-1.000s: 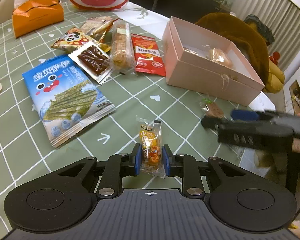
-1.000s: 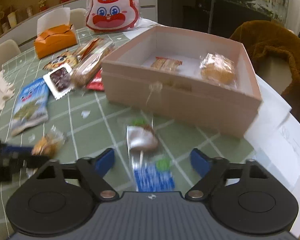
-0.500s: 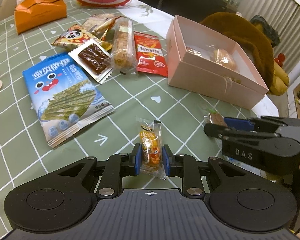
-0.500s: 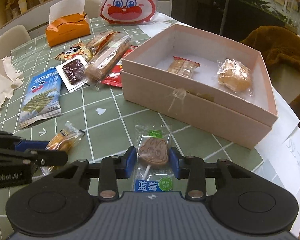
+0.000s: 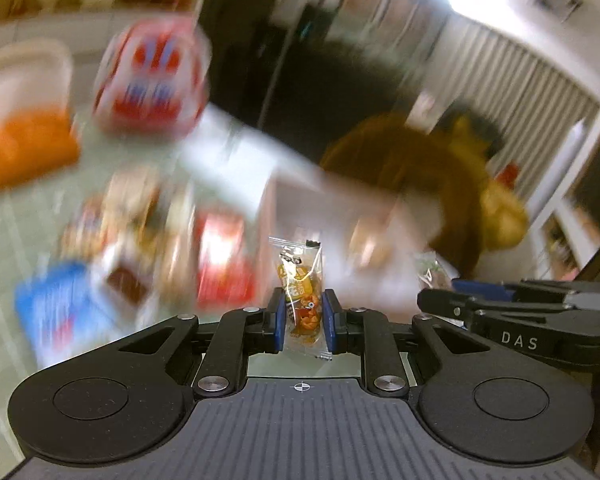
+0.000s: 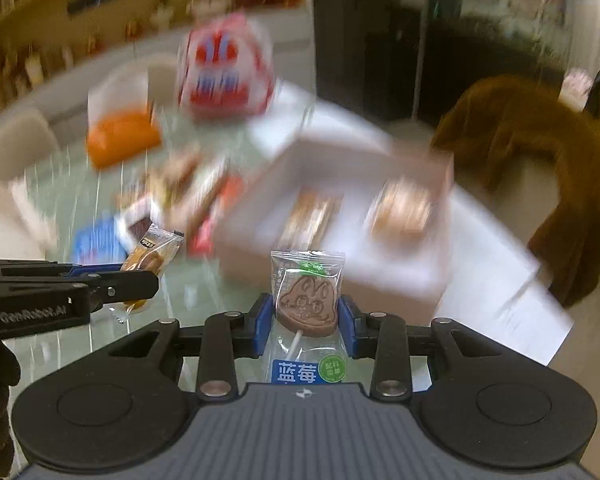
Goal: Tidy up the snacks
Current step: 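Lower both snacks into the pink box and open both tools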
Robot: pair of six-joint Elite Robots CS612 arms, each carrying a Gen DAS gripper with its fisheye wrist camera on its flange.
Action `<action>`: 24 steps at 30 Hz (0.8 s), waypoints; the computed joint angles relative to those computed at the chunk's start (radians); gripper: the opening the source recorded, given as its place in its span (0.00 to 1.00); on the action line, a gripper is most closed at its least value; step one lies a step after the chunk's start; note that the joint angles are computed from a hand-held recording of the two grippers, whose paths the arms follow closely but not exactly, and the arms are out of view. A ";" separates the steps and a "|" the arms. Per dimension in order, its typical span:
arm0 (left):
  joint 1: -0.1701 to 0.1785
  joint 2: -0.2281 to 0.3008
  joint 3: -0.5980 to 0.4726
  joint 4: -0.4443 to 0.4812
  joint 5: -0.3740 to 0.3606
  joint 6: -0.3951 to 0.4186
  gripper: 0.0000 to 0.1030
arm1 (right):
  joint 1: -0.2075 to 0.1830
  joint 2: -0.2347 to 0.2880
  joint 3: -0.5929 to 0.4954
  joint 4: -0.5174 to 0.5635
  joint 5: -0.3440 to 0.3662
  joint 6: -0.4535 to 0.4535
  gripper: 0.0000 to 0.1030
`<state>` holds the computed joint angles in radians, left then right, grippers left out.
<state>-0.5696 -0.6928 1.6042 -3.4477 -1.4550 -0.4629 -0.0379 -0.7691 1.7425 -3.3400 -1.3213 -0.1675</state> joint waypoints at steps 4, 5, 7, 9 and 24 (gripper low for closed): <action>0.031 -0.011 -0.127 0.056 -0.067 0.097 0.23 | -0.008 -0.021 -0.092 -0.011 -0.030 0.041 0.34; 0.043 -0.003 -0.174 0.101 -0.116 0.091 0.23 | -0.011 -0.022 -0.123 0.010 -0.032 0.057 0.34; 0.055 0.026 -0.259 0.180 -0.172 0.082 0.23 | -0.014 -0.014 -0.176 0.044 -0.044 0.087 0.34; 0.050 0.060 -0.315 0.220 -0.158 0.103 0.23 | -0.016 0.004 -0.220 0.080 -0.068 0.112 0.34; 0.081 0.170 -0.334 0.271 -0.195 -0.169 0.24 | -0.007 0.109 -0.330 0.350 -0.097 0.153 0.59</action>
